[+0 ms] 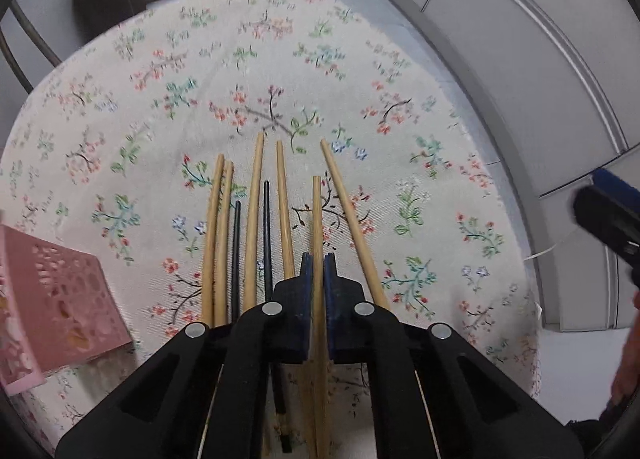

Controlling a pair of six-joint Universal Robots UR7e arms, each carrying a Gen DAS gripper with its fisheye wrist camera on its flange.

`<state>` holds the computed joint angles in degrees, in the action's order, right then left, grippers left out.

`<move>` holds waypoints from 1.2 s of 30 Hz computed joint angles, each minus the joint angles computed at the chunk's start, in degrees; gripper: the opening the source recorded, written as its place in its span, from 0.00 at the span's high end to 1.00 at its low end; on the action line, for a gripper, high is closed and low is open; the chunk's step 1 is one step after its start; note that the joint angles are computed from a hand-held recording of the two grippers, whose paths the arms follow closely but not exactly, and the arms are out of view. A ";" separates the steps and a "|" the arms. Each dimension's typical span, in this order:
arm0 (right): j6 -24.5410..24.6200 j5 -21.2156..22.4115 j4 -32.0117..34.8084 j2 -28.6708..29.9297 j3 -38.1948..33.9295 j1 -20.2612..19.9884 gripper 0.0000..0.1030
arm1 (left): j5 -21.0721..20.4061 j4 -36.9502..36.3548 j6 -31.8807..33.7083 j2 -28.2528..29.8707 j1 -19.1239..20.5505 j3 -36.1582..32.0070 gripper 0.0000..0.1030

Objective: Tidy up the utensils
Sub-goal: 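Close the left gripper on more chopsticks from the pile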

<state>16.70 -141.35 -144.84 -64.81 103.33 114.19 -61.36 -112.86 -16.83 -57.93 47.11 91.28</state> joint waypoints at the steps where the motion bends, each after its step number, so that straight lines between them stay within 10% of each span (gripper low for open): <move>1: 0.12 0.01 0.01 0.11 -0.04 -0.05 0.13 | 0.04 -0.46 0.59 -1.16 -0.46 0.46 0.95; 19: 4.62 2.13 9.21 13.39 -10.42 -2.72 0.17 | 1.98 -1.90 4.28 -15.48 -2.92 5.71 0.95; 33: 3.30 4.51 9.29 18.94 -14.56 -2.92 0.94 | 1.82 -1.51 4.46 -17.66 -2.41 6.02 0.95; 36: 3.24 4.65 8.52 18.57 -14.09 -2.66 0.94 | 2.32 -1.47 4.30 -18.50 -2.87 6.31 0.95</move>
<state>19.93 -136.70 -136.32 -46.24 89.23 111.54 -59.04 -114.32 -12.52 -76.42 44.24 97.58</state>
